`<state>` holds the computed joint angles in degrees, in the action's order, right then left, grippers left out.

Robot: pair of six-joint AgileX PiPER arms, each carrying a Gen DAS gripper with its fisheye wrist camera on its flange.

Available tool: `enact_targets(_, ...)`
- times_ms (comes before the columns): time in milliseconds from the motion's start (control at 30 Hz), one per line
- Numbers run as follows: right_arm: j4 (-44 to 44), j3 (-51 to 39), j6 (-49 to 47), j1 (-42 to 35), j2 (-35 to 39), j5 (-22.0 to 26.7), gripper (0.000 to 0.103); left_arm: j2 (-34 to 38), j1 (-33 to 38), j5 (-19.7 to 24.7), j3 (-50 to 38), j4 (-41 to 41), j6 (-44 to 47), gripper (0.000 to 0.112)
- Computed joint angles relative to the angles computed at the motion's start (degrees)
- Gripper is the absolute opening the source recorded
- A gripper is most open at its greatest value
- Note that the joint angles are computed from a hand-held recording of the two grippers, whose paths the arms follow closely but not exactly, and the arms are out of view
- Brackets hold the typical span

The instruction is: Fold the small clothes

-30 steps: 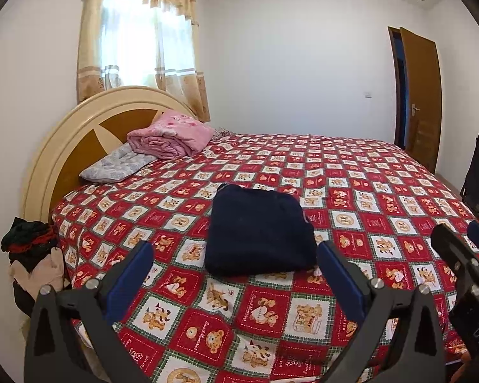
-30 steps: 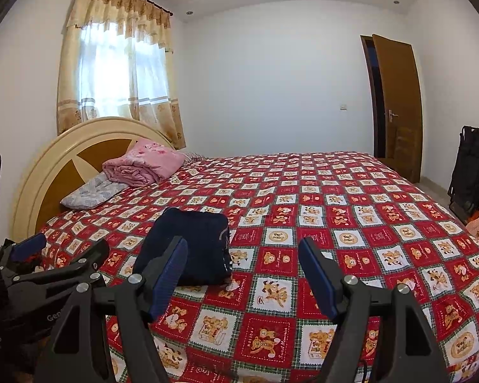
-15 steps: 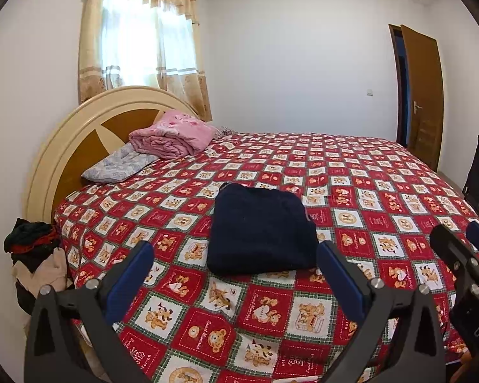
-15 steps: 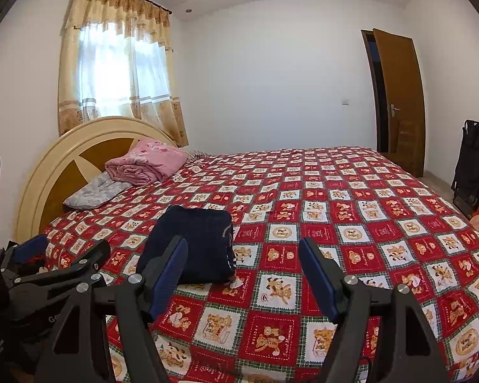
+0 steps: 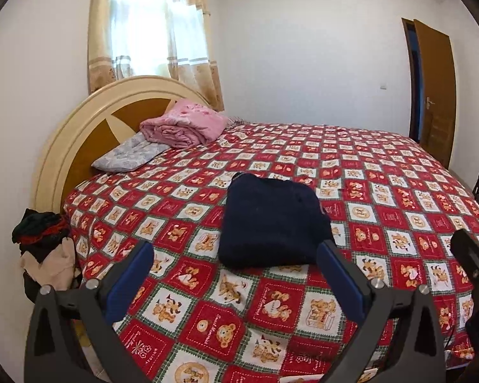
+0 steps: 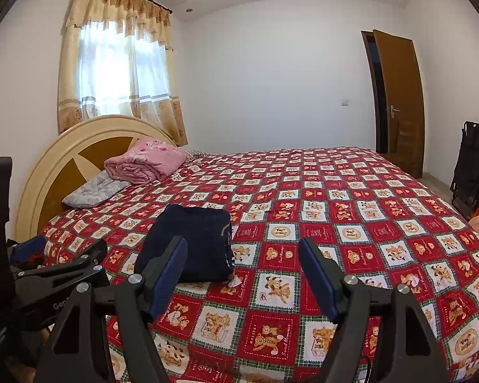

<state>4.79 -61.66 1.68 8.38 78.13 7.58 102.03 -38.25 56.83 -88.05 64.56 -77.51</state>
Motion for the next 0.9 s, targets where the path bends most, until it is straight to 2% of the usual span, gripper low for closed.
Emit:
enact_targets(267, -1.0, 0.1, 1.0, 0.1, -0.1, 0.0, 0.073, -1.2, -1.0, -1.6, 2.6, 5.1, -2.9, 0.103)
enact_targets(567, 3.1, 0.0, -3.1, -0.4, 0.0, 0.3, 0.073, -2.7, 0.6, -7.0, 3.9, 2.5, -2.2, 0.103)
enact_targets(700, 2.1, 0.1, -2.1, -0.3, 0.0, 0.0, 0.073, -2.7, 0.7, -7.6, 4.0, 2.2, -2.0, 0.103)
enact_targets(900, 0.7, 0.3, -0.4, -0.1, 0.1, 0.0, 0.073, -2.1, 0.6, -6.1, 3.2, 2.3, -1.8, 0.103)
